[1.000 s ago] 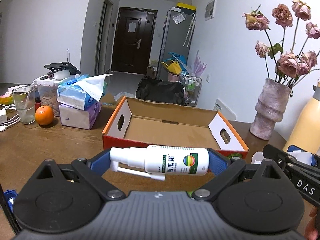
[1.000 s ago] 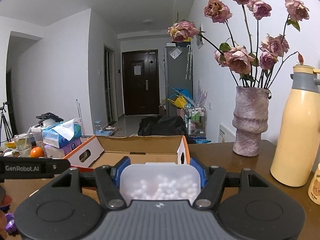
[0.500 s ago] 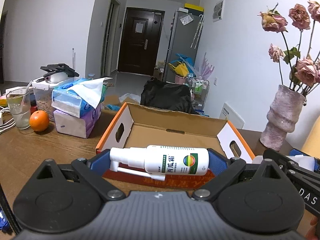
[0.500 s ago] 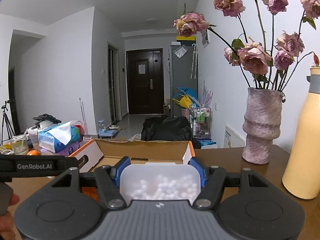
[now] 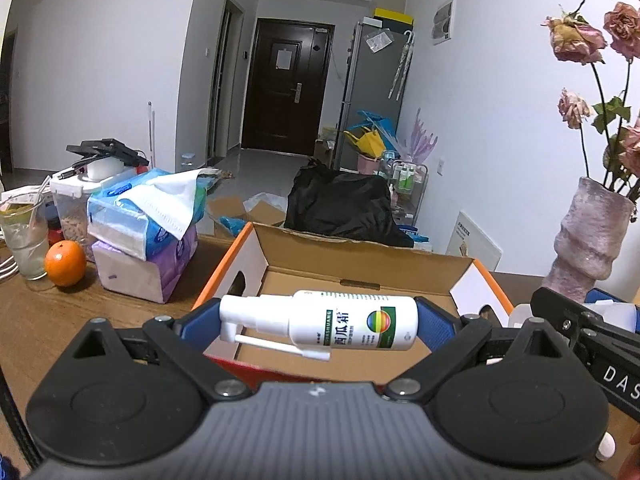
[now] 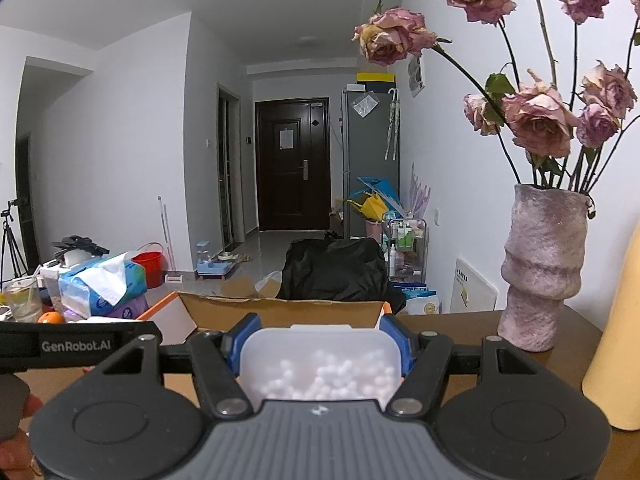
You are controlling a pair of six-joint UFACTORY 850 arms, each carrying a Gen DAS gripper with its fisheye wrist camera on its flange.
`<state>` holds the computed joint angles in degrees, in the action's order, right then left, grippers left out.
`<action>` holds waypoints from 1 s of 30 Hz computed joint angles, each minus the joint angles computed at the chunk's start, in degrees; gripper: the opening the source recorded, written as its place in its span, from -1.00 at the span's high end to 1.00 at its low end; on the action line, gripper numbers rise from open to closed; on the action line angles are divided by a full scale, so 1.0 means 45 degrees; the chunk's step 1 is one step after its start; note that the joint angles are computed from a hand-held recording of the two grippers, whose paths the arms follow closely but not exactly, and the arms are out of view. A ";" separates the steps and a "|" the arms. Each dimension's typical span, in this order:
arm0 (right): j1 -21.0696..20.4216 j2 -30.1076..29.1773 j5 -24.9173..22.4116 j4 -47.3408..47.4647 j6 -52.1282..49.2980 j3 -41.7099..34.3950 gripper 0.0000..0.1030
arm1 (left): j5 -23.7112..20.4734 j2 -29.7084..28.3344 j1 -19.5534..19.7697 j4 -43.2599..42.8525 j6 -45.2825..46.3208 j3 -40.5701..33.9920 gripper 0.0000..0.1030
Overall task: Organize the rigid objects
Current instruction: 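Lift and carry the box and spray bottle over the cardboard box, then lower both items into the cardboard box and open both grippers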
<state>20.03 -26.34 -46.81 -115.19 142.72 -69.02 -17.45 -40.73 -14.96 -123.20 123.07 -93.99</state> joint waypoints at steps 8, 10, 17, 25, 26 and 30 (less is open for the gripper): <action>-0.0310 -0.0582 0.0433 0.0074 -0.0473 -0.0852 -0.26 | 0.0382 -0.0679 -0.0152 -0.0260 0.0242 -0.1068 -0.93; -0.0355 -0.0730 0.0475 0.0079 -0.0597 -0.1051 -0.26 | 0.0498 -0.0867 -0.0190 -0.0351 0.0349 -0.1357 -0.93; -0.0643 -0.1241 0.0941 0.0538 -0.1287 -0.1809 -0.26 | 0.1123 -0.1516 -0.0330 -0.0096 0.0123 -0.2387 -0.93; -0.1026 -0.1980 0.1709 0.1151 -0.1951 -0.2711 -0.26 | 0.2075 -0.2376 -0.0418 0.2348 -0.2204 -0.3672 -0.93; -0.1048 -0.2038 0.1780 0.1222 -0.2021 -0.2783 -0.26 | 0.2147 -0.2457 -0.0416 0.2673 -0.2509 -0.3775 -0.93; -0.1090 -0.2159 0.1993 0.1320 -0.2125 -0.2890 -0.26 | 0.2338 -0.2655 -0.0416 0.3814 -0.3595 -0.4035 -0.93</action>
